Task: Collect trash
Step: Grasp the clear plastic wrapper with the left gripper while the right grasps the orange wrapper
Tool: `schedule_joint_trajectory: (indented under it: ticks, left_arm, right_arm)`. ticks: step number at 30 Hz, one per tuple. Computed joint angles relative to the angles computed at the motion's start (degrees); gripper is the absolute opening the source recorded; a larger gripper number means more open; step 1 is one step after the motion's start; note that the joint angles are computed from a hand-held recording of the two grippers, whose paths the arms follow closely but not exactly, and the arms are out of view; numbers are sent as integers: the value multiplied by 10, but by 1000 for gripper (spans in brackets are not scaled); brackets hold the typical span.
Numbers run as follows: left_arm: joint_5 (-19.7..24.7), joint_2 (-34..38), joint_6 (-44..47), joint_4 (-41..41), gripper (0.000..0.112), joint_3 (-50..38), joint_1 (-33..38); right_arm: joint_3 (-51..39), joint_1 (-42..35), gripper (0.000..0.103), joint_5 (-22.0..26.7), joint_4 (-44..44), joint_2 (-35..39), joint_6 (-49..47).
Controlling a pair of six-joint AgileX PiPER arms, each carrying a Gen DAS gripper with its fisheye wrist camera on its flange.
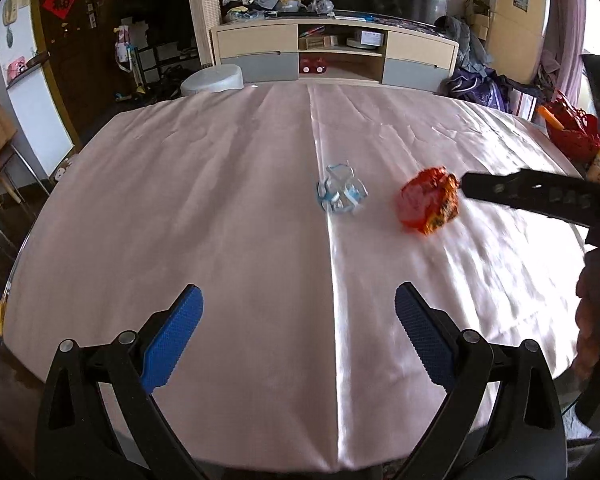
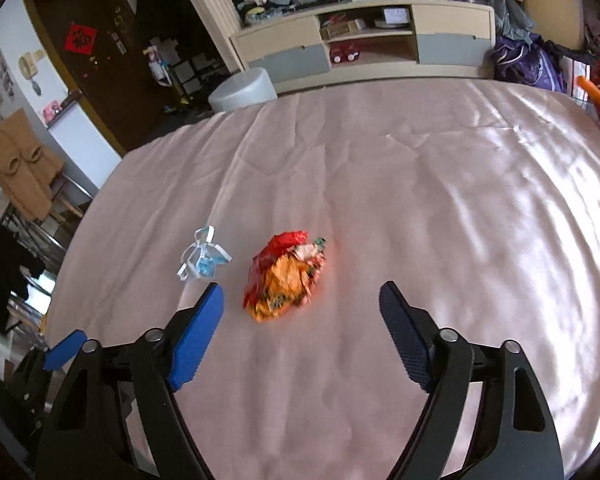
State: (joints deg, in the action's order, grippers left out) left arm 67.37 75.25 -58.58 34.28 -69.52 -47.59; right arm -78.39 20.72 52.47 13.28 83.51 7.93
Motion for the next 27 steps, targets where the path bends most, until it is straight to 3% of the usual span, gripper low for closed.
schedule_joint_trajectory:
  ticks: [4, 6, 14, 19, 22, 24, 27]
  left_arm:
    - [-25, 23, 23, -7, 92, -11, 29]
    - [-35, 33, 33, -11, 92, -15, 41]
    - [-84, 104, 68, -11, 87, -71, 83]
    - [-86, 162, 89, -20, 82, -126, 96]
    - [-94, 188, 103, -37, 73, -144, 107]
    - [-97, 203, 117, -51, 50, -152, 114]
    - [-101, 207, 127, -65, 26, -150, 114]
  right_arm:
    - [-17, 18, 69, -9, -8, 42, 9]
    - [-19, 15, 47, -12, 17, 59, -8]
    - [-27, -6, 41, -34, 10, 59, -45]
    - [-43, -32, 41, -28, 15, 65, -75]
    - [-39, -42, 41, -25, 13, 59, -92]
    - [-35, -51, 41, -19, 17, 54, -106]
    - [-32, -61, 41, -12, 18, 48, -113]
